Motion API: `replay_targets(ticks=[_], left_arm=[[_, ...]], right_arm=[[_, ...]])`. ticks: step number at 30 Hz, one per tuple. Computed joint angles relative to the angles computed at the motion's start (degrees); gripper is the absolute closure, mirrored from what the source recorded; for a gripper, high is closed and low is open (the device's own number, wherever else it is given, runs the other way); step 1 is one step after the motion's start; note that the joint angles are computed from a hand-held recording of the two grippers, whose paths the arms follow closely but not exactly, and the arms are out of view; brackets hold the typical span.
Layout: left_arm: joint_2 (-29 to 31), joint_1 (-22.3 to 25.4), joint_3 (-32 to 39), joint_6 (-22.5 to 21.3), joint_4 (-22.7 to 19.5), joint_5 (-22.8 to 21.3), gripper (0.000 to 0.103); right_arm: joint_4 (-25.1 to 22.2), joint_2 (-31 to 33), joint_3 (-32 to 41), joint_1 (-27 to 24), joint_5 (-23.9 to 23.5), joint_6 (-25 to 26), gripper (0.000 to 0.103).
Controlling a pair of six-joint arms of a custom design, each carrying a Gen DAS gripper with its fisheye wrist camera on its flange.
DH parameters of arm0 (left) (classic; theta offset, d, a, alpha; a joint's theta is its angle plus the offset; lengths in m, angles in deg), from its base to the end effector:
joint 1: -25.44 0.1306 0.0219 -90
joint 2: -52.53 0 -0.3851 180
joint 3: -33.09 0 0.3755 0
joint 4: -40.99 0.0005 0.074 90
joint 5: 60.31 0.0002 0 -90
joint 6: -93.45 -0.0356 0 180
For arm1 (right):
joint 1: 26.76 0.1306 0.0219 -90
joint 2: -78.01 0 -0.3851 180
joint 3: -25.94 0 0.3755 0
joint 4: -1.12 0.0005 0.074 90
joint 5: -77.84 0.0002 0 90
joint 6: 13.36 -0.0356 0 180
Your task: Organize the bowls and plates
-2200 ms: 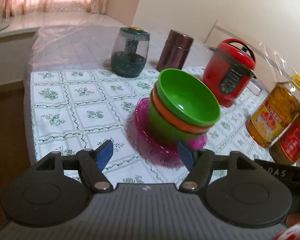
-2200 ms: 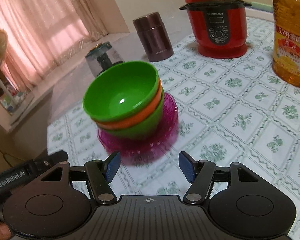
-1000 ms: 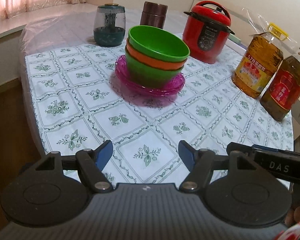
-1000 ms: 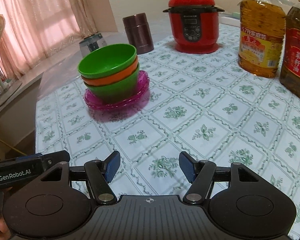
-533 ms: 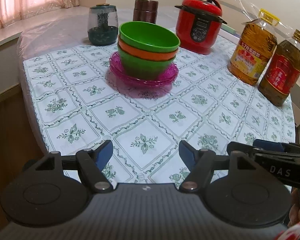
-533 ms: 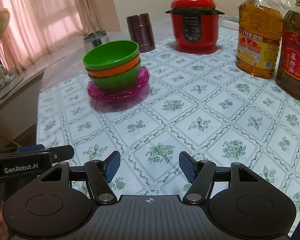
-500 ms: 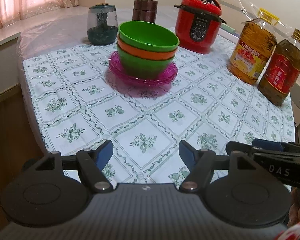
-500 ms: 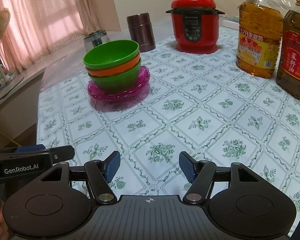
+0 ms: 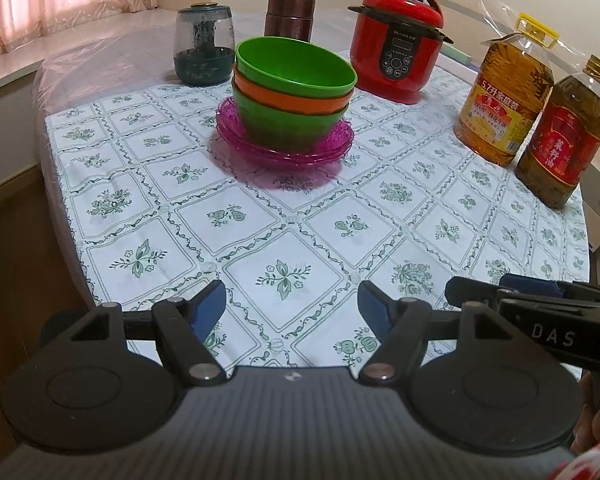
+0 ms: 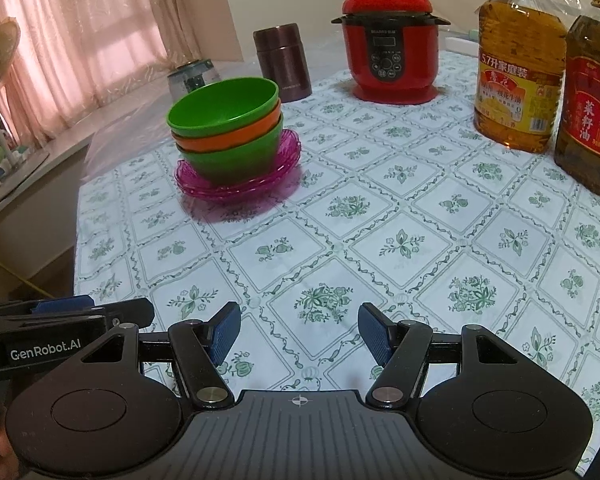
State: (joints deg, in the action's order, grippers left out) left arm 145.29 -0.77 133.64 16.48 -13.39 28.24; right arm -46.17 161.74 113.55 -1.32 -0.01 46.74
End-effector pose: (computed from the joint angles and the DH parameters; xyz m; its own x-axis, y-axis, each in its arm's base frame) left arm 0.4377 -0.2150 0.4864 -0.7310 0.1086 -0.6737 0.2680 0.9536 -0.1370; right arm 0.3948 0.1789 0.4639 -0.6785 0.2169 -0.7019 0.0650 0.9694 0.2367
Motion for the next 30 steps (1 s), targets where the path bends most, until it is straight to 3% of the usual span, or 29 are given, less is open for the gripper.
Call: replay_targets(ticks=[30], left_arm=[[0.32,-0.18,0.28,-0.57,0.53,0.38,0.033]], right_arm=[[-0.08,0.20,0.24,-0.45,-0.43,-0.14,0.038]])
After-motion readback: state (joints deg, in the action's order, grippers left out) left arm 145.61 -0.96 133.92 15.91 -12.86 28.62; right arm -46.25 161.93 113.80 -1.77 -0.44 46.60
